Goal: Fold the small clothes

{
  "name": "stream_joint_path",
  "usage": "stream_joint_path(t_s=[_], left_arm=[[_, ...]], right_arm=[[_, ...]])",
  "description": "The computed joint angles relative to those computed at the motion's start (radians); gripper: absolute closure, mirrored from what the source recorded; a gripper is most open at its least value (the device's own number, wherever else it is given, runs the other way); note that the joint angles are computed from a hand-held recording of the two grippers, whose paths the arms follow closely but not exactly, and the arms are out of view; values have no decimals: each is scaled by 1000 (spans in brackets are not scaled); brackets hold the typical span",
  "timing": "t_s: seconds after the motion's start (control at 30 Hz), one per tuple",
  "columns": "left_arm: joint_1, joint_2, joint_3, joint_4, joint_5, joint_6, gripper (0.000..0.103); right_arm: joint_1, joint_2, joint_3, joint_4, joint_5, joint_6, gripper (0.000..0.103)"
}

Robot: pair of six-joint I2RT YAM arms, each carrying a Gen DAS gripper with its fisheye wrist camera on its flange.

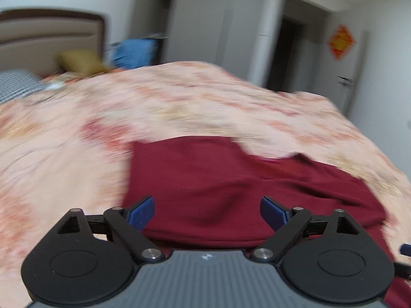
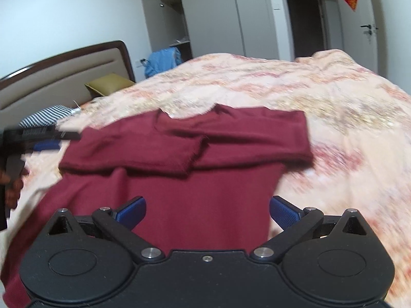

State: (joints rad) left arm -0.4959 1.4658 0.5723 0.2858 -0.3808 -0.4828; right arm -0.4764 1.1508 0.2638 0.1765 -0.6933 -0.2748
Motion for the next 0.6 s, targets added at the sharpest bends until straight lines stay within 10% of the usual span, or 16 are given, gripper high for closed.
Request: stream_joint_path(t_s=[0.33, 0.6], left_arm=[[406, 36, -121, 213, 375, 37, 13], [456, 139, -112, 299, 590, 62, 49]], right_arm=[[244, 401, 261, 212, 138, 252, 33], [299, 520, 338, 210, 185, 268, 88]])
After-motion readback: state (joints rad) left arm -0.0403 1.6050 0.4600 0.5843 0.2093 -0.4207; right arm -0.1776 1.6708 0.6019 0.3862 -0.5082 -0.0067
